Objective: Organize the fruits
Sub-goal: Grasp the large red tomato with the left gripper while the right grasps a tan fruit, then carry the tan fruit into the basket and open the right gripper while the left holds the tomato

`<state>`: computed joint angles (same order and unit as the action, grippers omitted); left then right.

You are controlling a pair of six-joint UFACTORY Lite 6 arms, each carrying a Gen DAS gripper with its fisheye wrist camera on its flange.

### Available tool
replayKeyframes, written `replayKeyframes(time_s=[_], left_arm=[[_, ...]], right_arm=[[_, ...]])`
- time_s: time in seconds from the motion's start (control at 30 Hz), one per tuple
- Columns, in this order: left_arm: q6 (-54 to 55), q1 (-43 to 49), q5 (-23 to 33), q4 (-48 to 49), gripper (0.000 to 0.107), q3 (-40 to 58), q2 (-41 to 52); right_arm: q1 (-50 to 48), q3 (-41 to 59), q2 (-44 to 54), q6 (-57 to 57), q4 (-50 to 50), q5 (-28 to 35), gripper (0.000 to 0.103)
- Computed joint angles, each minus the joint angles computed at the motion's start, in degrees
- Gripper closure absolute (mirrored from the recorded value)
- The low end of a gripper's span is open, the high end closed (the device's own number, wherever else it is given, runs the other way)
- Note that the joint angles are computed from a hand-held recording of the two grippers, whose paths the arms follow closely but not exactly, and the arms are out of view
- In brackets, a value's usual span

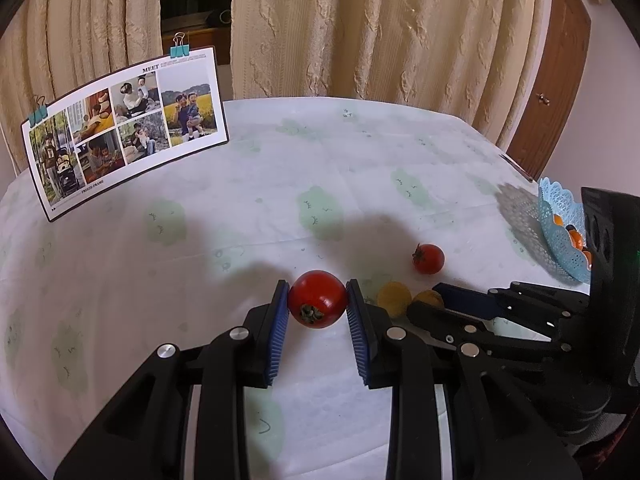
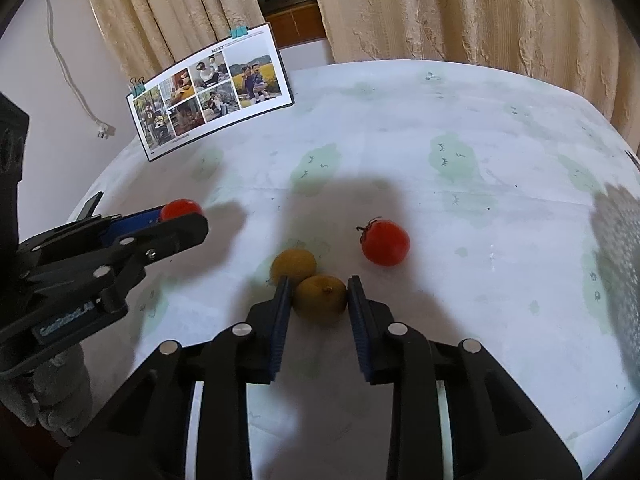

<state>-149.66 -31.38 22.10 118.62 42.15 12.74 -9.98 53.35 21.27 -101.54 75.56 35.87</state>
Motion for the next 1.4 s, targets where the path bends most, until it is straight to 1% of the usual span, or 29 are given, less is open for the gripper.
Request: replayKeyframes(time_s=[0.23,0.4,0.53,0.77,1.07,1.23,1.4], left_arm=[[0.51,-0.82,0.16,-0.84,0.078,0.67,0.81],[0.34,-0.95,0.34,-0.80,0.078,0.80,1.13],[0.94,-1.37,0.58,-1.54,0.078,1.20,1.50],[5.38,-3.36,1.23,-6.54,0.078,3.05,2.59],[10.85,-5.82,1.33,-12.77,0.078,7.17,5.15],[15.01,-7.24,1.21,-16.88,0.078,10.66,7.51],[19.67,-8.34,1.28,-21.21,0.078,13.96,9.27]], right_arm=[[-3.97,-3.89,-4.51,-1.60,1.26,2.09,0.073],[-9.40,-4.79,-7.35,-0.77,1.02,4.98,0.074],[-14.47,-4.10,-8.55,0.19,0.31,7.44,0.073],[-22.86,-1.34,-9.14,1.84,-0.46,11.56,0.074],[-34.29,6.70,-4.53,4.47,-1.34,15.75,0.073],[-39.49,12.57,0.19,6.39,-1.87,16.14,0.074],[-42.26,16.10,3.82,6.68,-1.67,14.91,0.073]])
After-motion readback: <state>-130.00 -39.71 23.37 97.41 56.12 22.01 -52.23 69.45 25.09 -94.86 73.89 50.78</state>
